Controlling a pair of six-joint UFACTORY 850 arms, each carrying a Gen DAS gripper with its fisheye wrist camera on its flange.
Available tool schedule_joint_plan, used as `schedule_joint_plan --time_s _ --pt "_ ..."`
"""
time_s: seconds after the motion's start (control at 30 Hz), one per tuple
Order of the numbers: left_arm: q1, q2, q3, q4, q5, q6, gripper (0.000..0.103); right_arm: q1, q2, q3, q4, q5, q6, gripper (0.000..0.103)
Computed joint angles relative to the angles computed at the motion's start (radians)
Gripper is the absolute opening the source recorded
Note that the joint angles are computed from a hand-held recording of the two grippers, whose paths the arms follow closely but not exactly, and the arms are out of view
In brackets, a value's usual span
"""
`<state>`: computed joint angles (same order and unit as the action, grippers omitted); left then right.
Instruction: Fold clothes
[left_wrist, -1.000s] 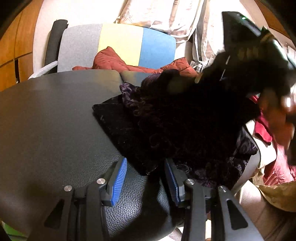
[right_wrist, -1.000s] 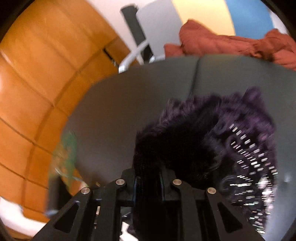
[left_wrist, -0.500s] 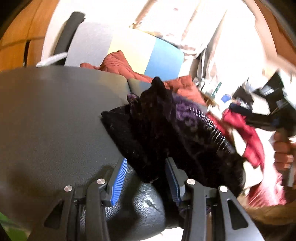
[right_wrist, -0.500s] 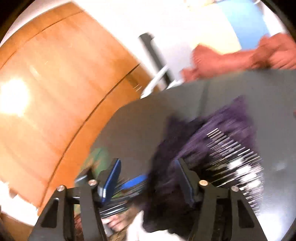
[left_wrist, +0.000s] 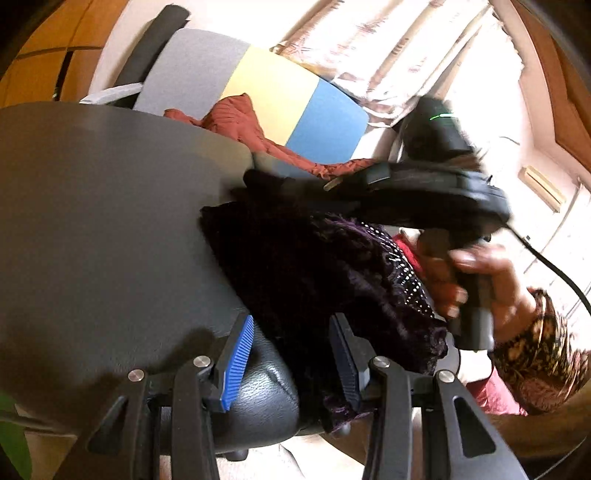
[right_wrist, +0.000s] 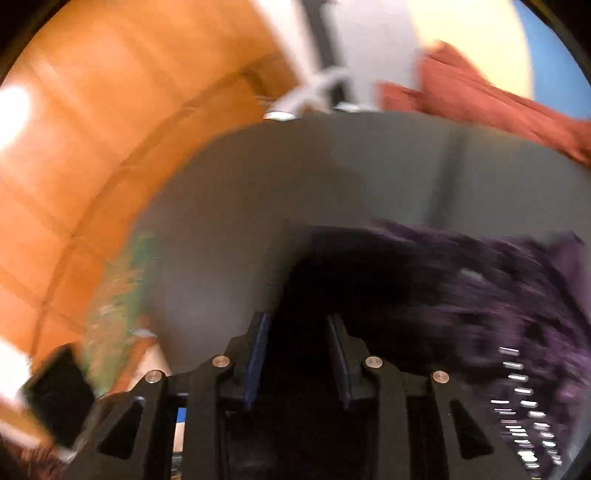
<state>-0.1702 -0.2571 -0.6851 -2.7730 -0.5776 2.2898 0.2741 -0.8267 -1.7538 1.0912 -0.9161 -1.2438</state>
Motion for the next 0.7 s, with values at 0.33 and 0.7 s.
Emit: schedule_joint_plan --time_s 0.33,0.7 --pt "0.040 -0.016 0.007 0.234 -0.247 -0.302 0.056 -0.262 0.348 0.555 0.458 0.152 -0.507 0.063" --pt "-0.031 -0.002 -0.032 0.369 -0.188 -0.453 0.059 -0.298 0.422 0.744 0.441 0.325 -0.710 0.064"
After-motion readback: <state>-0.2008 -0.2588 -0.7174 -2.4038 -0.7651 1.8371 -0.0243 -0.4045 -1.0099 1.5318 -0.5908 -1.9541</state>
